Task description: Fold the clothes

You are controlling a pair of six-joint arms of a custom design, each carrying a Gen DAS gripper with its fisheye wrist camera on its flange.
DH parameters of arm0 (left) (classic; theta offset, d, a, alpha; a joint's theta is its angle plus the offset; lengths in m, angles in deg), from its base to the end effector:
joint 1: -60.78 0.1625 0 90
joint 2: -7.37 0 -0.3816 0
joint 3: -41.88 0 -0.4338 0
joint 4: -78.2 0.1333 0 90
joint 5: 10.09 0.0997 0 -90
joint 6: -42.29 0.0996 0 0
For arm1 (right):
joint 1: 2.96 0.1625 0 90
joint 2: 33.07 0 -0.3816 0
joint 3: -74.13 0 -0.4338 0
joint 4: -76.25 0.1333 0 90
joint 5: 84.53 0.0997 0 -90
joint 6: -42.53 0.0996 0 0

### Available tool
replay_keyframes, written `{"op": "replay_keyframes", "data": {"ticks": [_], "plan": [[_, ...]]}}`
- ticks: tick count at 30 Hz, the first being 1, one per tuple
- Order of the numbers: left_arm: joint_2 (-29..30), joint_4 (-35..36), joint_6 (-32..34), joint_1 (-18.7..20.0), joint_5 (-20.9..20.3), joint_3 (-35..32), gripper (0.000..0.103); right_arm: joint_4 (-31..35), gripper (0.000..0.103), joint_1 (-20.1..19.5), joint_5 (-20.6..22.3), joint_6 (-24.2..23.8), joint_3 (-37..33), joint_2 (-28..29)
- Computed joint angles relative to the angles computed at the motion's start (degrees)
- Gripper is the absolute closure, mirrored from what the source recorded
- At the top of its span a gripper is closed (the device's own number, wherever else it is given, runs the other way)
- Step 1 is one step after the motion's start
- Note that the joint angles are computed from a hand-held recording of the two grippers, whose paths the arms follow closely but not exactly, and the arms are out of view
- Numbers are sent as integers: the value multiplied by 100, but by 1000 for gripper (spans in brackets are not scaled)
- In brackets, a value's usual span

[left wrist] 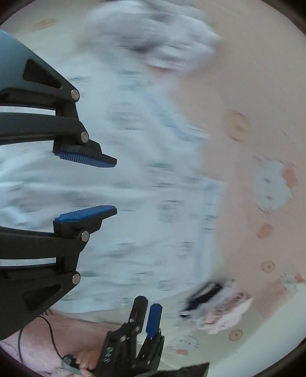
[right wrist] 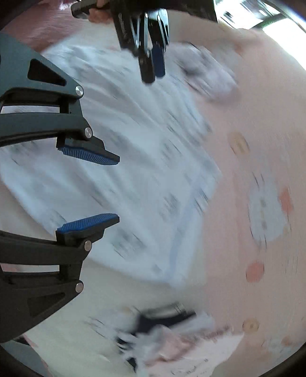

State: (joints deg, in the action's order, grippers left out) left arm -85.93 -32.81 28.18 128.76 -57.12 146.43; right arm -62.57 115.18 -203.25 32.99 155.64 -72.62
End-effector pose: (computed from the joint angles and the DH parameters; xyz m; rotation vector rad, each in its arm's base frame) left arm -0.0062 -0.5520 0.4039 0.0863 2.4338 -0.4946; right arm 0.4179 -0.6001 0.0406 0.8184 -2.5246 0.2667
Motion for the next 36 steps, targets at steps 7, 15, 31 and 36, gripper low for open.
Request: {"op": "replay_keyframes", "data": {"ticks": [7, 15, 31, 36], "plan": [[-1613, 543, -1881, -597, -132, 1630, 68, -250, 59, 471, 748, -539, 1942, -1204], [-1427, 853, -1679, -858, -195, 1791, 68, -538, 61, 493, -261, -119, 2095, -858], [-993, -335, -946, -920, 846, 1887, 68, -2499, 61, 413, -1063, -1347, 1769, -190], [-1039, 40, -1087, -965, 728, 1908, 68, -1444, 61, 336, -808, -818, 1794, -401]]}}
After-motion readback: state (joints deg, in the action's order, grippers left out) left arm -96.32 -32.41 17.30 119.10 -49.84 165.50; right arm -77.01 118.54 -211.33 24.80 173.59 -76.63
